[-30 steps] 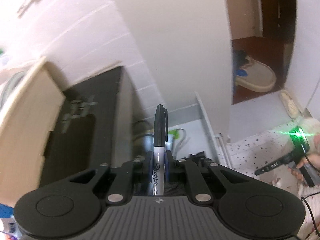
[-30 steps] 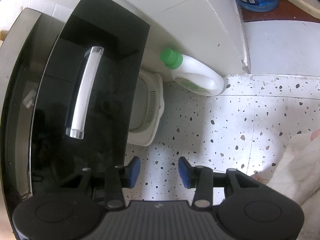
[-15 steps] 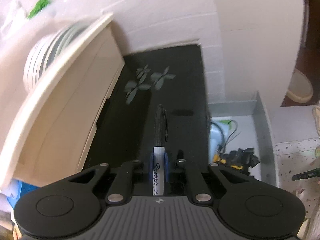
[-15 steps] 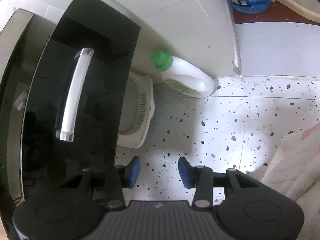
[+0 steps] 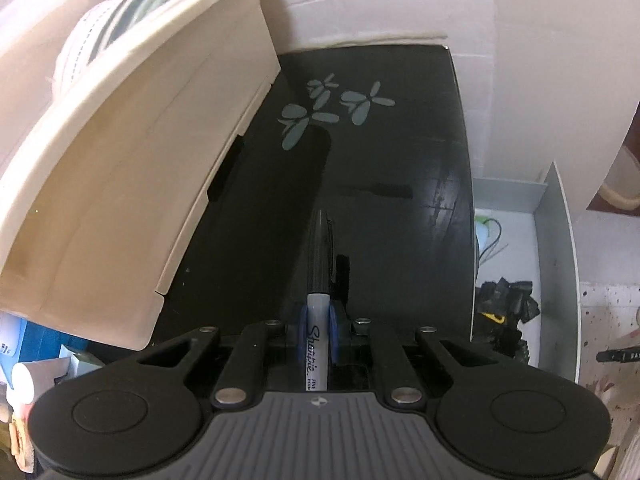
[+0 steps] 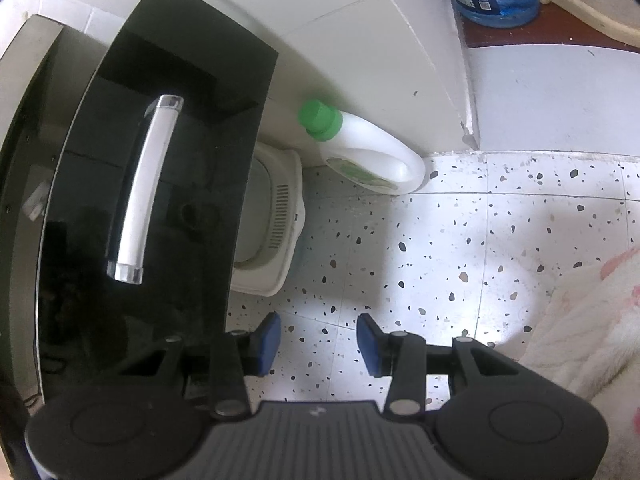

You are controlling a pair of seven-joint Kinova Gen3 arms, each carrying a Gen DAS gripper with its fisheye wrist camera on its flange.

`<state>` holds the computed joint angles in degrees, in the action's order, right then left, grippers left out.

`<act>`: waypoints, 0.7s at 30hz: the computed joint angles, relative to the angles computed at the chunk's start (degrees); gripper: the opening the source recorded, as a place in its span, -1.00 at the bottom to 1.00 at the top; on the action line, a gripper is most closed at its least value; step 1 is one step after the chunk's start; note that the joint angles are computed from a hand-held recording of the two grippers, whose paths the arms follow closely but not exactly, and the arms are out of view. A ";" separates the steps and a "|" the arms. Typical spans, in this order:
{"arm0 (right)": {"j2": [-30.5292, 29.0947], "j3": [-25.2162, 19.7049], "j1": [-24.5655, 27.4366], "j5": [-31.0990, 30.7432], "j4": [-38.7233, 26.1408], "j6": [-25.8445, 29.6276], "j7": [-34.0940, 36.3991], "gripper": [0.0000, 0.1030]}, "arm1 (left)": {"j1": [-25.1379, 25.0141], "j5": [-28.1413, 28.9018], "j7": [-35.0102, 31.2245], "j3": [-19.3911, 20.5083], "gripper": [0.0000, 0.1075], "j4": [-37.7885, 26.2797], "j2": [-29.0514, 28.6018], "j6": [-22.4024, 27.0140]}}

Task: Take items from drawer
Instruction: 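Carry the marker onto the black flower-decal surface and open the left gripper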

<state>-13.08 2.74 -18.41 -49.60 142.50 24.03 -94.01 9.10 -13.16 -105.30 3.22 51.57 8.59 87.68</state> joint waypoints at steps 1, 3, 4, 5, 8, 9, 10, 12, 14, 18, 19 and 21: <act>-0.09 -0.20 0.14 0.30 -0.01 -0.03 -0.32 -0.20 | -0.04 0.02 0.13 -0.05 -0.79 -0.14 0.25 0.08; -0.15 0.03 -0.03 0.21 0.12 -0.14 -0.15 -0.20 | -0.26 0.29 0.64 -0.24 -0.79 0.01 0.34 -0.27; -0.20 0.11 -0.03 0.25 0.15 -0.11 -0.13 -0.20 | -0.40 0.49 0.89 -0.31 -0.79 0.13 0.28 -0.46; -0.25 0.15 0.01 0.34 0.18 -0.08 -0.18 -0.20 | -0.57 0.75 1.06 -0.36 -0.79 0.14 0.23 -0.51; -0.32 0.20 0.15 0.72 0.12 0.16 -0.43 -0.20 | -0.77 1.04 1.32 -0.34 -0.79 0.01 0.19 -0.41; -0.29 0.21 0.19 0.84 0.06 0.25 -0.49 -0.20 | -0.75 1.00 1.36 -0.31 -0.79 -0.08 0.22 -0.33; -0.27 0.18 0.22 0.94 0.01 0.30 -0.56 -0.20 | -0.73 0.96 1.41 -0.30 -0.79 -0.18 0.25 -0.24; -0.27 0.08 0.21 1.10 -0.15 0.36 -0.68 -0.20 | -1.88 2.52 -0.82 -0.38 -0.79 0.46 -0.08 -1.10; -0.27 -0.02 0.18 1.23 -0.25 0.38 -0.80 -0.20 | -3.02 4.09 -2.90 -0.50 -0.79 1.13 -0.42 -1.95; -0.13 0.09 0.12 1.34 -0.34 0.59 -0.70 -0.20 | -2.99 3.74 -2.35 -0.53 -0.65 2.33 -1.01 -3.46; -0.07 0.08 0.17 1.42 -0.38 0.67 -0.71 -0.20 | -3.13 3.86 -2.37 -0.55 -0.63 2.64 -1.19 -3.83; 0.00 0.19 0.16 1.24 -0.41 0.77 -0.44 -0.20 | -3.52 4.42 -2.18 -0.62 -0.63 2.82 -1.32 -4.07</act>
